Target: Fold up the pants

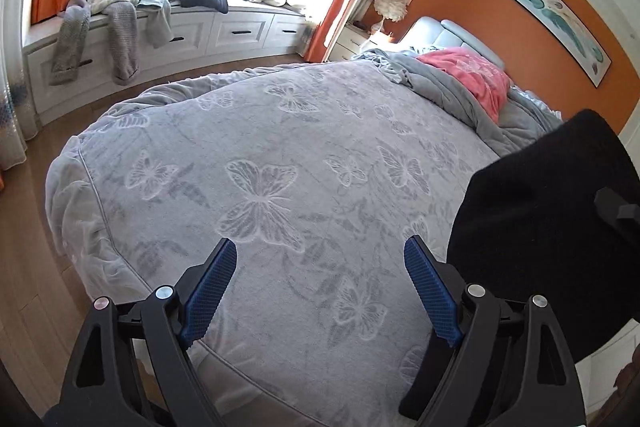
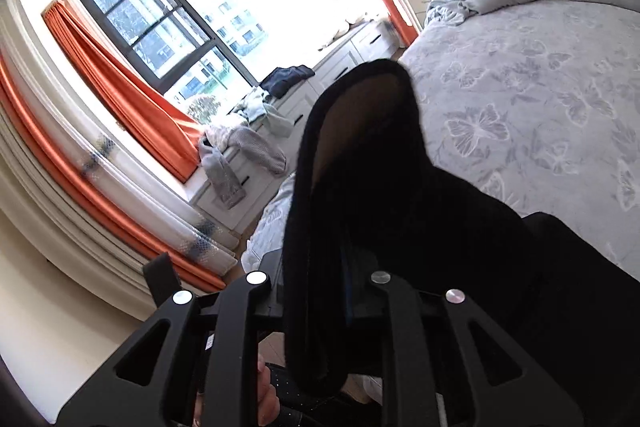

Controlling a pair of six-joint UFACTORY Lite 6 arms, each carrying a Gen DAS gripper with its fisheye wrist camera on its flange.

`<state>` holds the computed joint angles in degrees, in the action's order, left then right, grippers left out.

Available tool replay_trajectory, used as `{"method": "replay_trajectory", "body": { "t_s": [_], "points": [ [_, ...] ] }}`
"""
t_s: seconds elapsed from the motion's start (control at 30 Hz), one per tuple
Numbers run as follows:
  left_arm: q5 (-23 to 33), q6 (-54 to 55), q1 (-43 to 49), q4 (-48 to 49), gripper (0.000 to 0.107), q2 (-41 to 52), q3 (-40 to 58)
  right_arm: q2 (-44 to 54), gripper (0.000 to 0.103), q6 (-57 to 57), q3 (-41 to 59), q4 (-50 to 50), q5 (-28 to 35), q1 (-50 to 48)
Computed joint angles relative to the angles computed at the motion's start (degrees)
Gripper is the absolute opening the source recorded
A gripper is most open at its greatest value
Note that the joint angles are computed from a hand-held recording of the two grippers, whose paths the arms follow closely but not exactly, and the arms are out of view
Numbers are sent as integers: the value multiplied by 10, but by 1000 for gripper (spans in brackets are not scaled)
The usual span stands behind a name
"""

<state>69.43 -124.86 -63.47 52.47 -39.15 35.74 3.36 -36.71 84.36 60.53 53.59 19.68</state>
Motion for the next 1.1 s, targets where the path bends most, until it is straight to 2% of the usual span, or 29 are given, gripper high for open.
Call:
{"method": "replay_trajectory", "body": {
  "t_s": [0.1, 0.2, 0.27, 0.33, 0.4, 0.47, 0.57, 0.63, 0.7, 0.77, 0.83, 0.87, 0.93, 1.0, 1.1],
  "points": [
    [-20, -1, -9, 11, 83, 32, 18, -78, 16, -93, -95, -2, 47, -159],
    [-55, 14, -14, 19, 85, 100, 57, -121, 16, -155, -236, -48, 39, -338],
    [-94, 26, -14, 24, 85, 152, 87, -67, 17, -229, -291, -66, 28, -451],
    [-133, 50, -11, 26, 85, 213, 125, 16, 17, -275, -311, -92, -34, -502],
    [-162, 77, -13, 27, 85, 282, 175, 70, 20, -334, -318, -41, -7, -544],
    [-188, 96, -19, 29, 86, 352, 228, 75, 24, -322, -306, -30, 19, -553],
    [-244, 122, -15, 18, 86, 441, 299, -13, 24, -336, -334, -1, -51, -544],
    [-279, 132, -14, 15, 86, 489, 338, -63, 23, -366, -340, 42, -47, -555],
    [-278, 149, -21, 11, 86, 545, 394, -80, 18, -368, -328, 45, -22, -542],
    [-266, 191, -23, -8, 86, 606, 459, -77, 17, -361, -309, 25, -38, -491],
    [-253, 240, -18, -39, 86, 665, 524, -31, 17, -351, -292, -25, -101, -428],
    [-252, 265, -13, -58, 86, 691, 552, 21, 17, -320, -268, -65, -159, -391],
    [-253, 306, -1, -94, 86, 726, 588, 90, 14, -301, -245, -105, -216, -377],
    [-249, 322, 3, -105, 86, 743, 606, 64, 14, -286, -253, -82, -184, -404],
    [-223, 319, -2, -93, 86, 755, 621, -48, 18, -349, -332, -29, -148, -448]
  ]
}}
